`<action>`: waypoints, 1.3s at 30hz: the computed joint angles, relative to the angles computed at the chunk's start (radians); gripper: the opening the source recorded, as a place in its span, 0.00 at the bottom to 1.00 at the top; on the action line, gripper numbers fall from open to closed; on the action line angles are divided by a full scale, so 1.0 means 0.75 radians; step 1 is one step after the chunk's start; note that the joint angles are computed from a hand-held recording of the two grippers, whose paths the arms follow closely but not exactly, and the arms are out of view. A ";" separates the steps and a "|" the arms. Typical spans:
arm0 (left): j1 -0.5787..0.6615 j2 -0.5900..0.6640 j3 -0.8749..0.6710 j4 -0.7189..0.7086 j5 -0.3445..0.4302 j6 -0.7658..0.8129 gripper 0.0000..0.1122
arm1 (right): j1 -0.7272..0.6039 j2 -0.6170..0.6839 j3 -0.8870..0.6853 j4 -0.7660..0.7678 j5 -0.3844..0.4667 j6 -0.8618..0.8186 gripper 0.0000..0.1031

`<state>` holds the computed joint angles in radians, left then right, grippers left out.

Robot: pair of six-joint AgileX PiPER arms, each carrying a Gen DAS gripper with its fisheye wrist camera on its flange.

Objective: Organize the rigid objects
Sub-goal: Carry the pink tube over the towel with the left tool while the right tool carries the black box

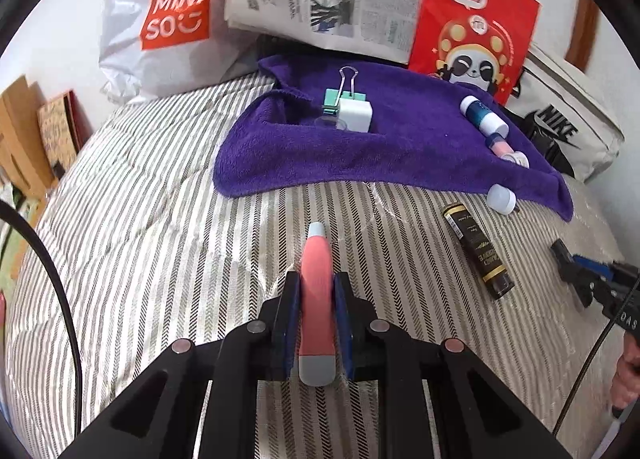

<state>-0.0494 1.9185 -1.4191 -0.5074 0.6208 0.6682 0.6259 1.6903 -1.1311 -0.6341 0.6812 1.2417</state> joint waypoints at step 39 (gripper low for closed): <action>-0.120 0.631 -1.332 -0.005 0.693 -0.322 0.15 | -0.168 0.025 -0.228 0.171 0.038 -0.265 0.21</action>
<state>-0.1392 2.3918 -2.4182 -0.5111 1.1404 0.4265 0.4999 1.7092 -1.3017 -0.5057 0.7095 1.0430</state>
